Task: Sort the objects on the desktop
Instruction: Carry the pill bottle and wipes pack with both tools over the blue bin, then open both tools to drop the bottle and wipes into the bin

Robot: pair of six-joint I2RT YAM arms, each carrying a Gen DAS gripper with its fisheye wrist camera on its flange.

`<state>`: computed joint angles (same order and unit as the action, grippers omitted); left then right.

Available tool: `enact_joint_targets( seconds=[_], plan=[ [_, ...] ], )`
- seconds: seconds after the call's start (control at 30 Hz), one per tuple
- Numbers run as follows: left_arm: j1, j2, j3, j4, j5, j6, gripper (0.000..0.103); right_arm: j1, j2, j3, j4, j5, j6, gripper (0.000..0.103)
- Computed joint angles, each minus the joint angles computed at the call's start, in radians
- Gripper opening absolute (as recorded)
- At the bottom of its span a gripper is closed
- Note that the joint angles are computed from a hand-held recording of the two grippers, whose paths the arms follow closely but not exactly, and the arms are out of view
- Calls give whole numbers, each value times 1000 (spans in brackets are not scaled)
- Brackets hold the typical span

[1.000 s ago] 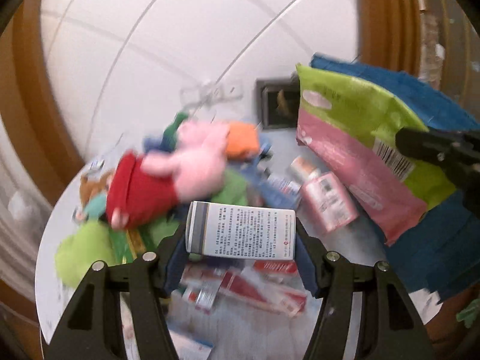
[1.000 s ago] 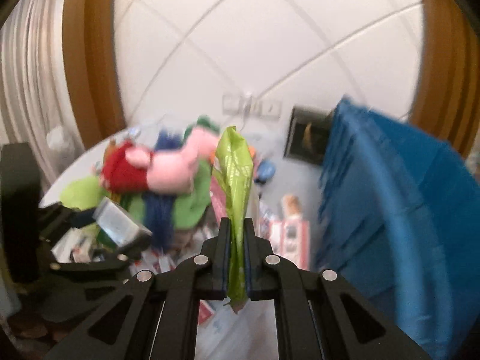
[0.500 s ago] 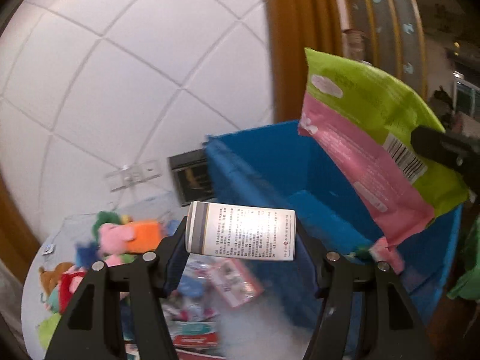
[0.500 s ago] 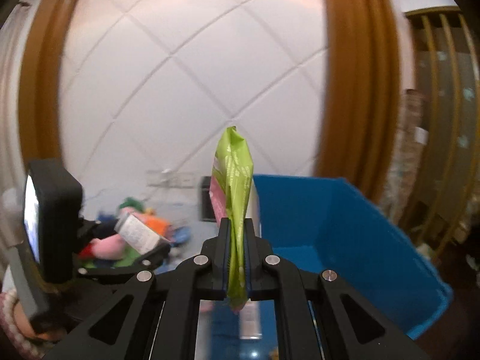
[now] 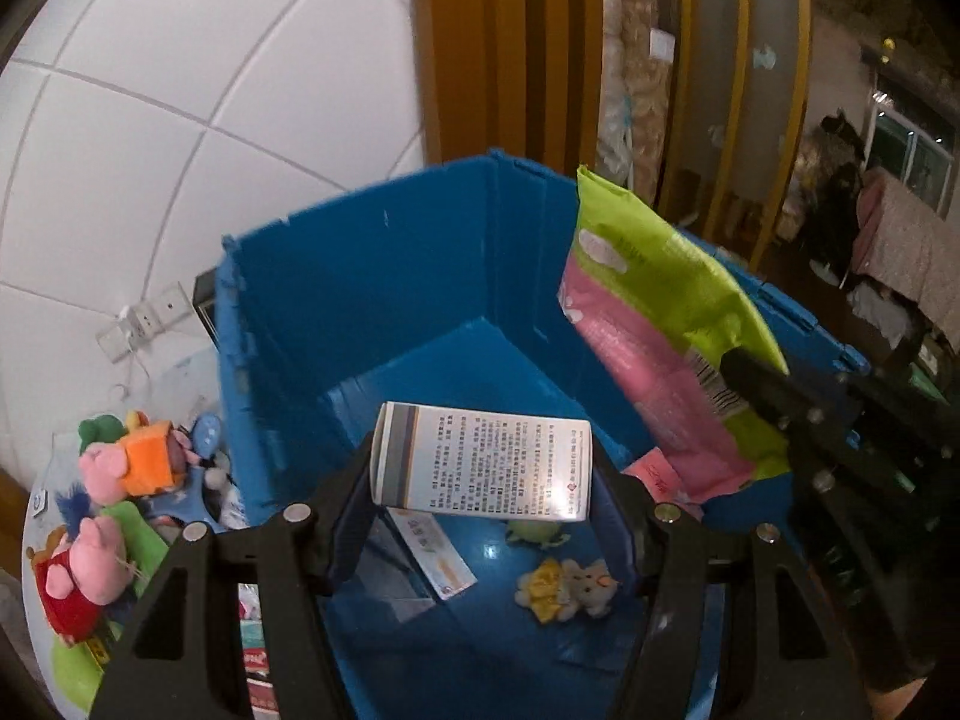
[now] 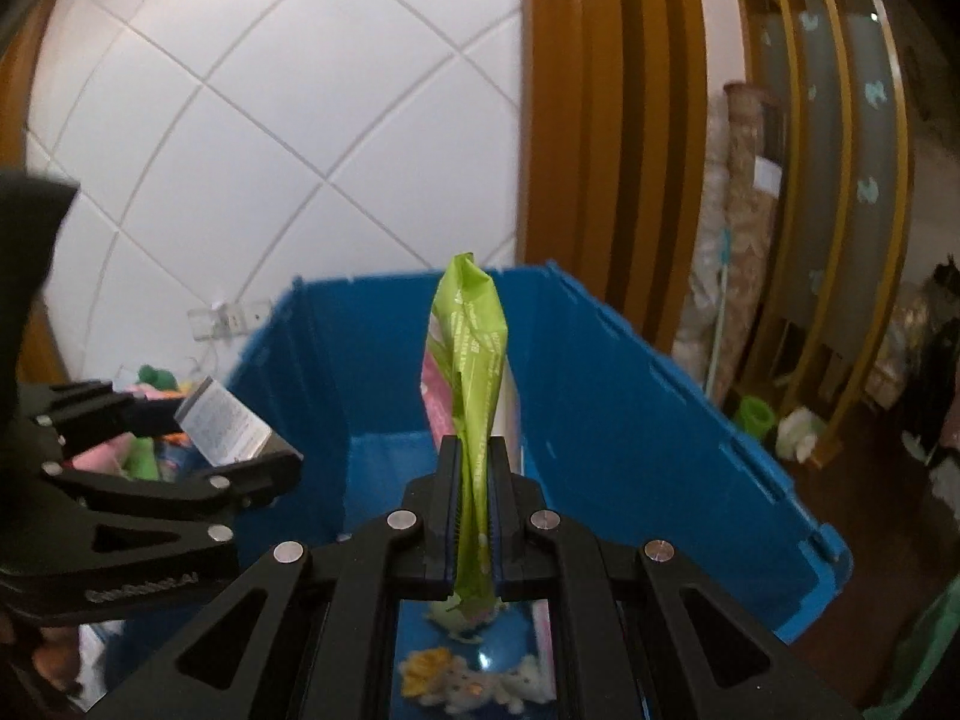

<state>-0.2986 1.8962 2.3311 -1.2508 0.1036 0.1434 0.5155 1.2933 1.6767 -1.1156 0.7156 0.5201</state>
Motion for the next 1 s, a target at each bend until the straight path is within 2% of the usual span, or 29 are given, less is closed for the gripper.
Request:
enact_joint_targets(
  seconds=[0.1, 0.23, 0.5, 0.63, 0.77, 0.87, 0.93, 0.97, 1.0],
  plan=[
    [-46, 90, 117, -75, -48, -41, 62, -94, -57, -84, 48, -86, -55, 8],
    [-94, 158, 179, -127, -97, -56, 62, -184, -95, -151, 83, -173, -109, 8],
    [-142, 179, 153, -121, -152, -81, 63, -333, -129, -246, 121, -319, -187, 8],
    [-147, 191, 162, -130, -159, -90, 65, -363, -134, -266, 121, -349, -199, 8],
    [-154, 179, 134, -113, -177, -94, 75, -392, -136, -271, 124, -367, -214, 11],
    [-157, 155, 96, -88, -188, -95, 77, -399, -134, -270, 123, -359, -221, 11],
    [-156, 140, 73, -76, -194, -97, 77, -396, -140, -269, 116, -348, -218, 14],
    [-155, 127, 54, -66, -195, -100, 77, -391, -140, -267, 112, -341, -214, 21],
    [-152, 110, 32, -53, -194, -102, 77, -385, -143, -265, 106, -327, -208, 37]
  ],
)
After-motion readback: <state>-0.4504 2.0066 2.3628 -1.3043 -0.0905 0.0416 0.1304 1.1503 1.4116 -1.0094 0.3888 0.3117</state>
